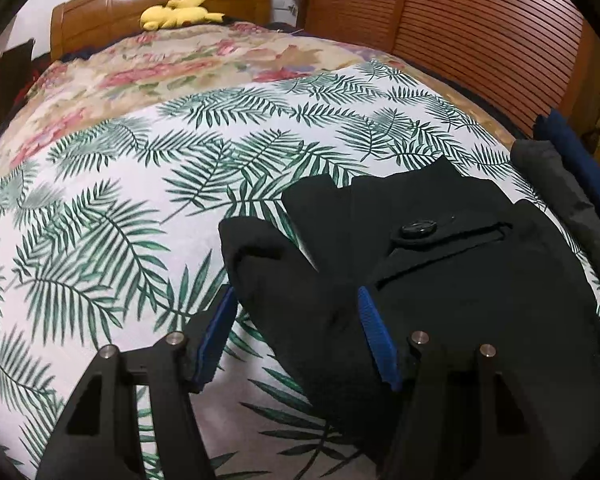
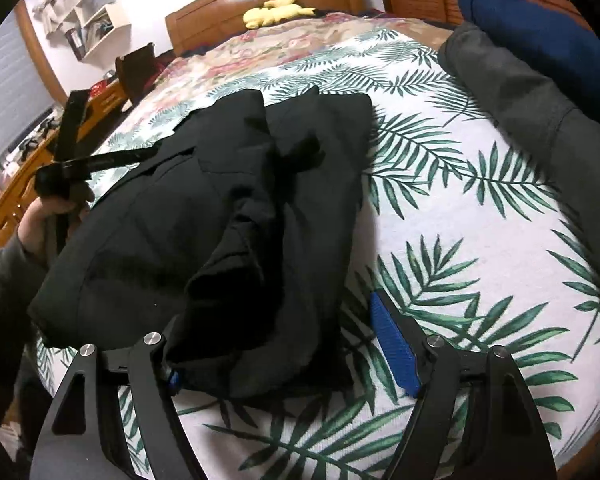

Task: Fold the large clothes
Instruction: 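Grip the coat bundle with both tools and lift it toward the clothes stack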

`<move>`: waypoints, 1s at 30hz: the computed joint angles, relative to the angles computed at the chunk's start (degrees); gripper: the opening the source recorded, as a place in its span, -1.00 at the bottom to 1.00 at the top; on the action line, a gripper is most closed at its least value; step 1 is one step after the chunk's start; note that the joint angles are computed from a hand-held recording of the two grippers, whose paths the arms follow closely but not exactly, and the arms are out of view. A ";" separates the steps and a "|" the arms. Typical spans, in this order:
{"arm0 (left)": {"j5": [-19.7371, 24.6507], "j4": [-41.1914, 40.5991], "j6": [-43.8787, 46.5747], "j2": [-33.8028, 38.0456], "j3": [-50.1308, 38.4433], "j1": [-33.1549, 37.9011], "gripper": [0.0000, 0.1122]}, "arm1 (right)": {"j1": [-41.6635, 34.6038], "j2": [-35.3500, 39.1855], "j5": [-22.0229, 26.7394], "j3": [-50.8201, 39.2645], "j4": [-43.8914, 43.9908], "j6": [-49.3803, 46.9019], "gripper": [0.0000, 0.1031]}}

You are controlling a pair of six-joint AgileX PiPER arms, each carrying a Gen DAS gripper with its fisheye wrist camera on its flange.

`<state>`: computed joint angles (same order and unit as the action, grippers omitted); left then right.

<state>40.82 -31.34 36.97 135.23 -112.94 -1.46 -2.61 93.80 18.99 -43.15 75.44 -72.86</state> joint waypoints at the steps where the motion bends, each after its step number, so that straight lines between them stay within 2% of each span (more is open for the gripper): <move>1: 0.12 -0.19 -0.54 0.25 -0.12 -0.01 0.11 | -0.01 0.30 0.77 -0.28 0.24 -0.15 0.37; 4: 0.04 0.42 -2.09 0.71 -0.24 -0.44 0.11 | 0.24 0.94 2.33 -0.96 0.88 -1.08 0.15; 6: 0.85 -0.11 -2.59 1.12 -0.77 -0.34 0.01 | 0.80 1.00 2.03 -1.15 0.89 -1.37 0.07; 8: 1.64 -1.06 -2.40 1.04 -0.75 -0.32 -0.18 | 1.34 0.69 1.97 -1.20 0.78 -1.91 -0.06; 9: 1.34 -0.83 -2.35 0.77 -0.43 -0.59 -0.23 | 1.89 0.41 1.42 -1.03 0.76 -2.25 -0.19; 11: 0.43 -0.51 -2.27 -0.23 0.83 -1.17 -0.50 | 3.78 -0.66 -1.29 -0.71 0.33 -2.77 -0.41; 13: -1.58 0.39 -2.56 -1.90 3.16 -1.87 -0.65 | 5.85 -1.93 -4.50 -0.58 -1.04 -2.53 -0.62; 16: -6.23 0.57 -1.67 -5.84 8.51 -2.71 -0.79 | 6.80 -3.02 -6.31 -1.02 -1.03 -3.87 -0.73; 20: -9.96 -3.03 0.99 -11.21 14.16 -2.67 -0.84 | 6.81 -4.65 -7.51 -2.37 -2.67 -4.36 -0.78; 26: -16.05 -2.45 -0.28 -19.37 19.71 -6.31 -0.86 | 5.71 -8.22 -7.47 -7.81 -22.42 10.13 -0.82; 30: -19.38 9.56 -12.23 -22.44 17.25 -11.54 -0.86 | 3.30 -12.64 -5.53 -11.79 -35.49 19.43 -0.82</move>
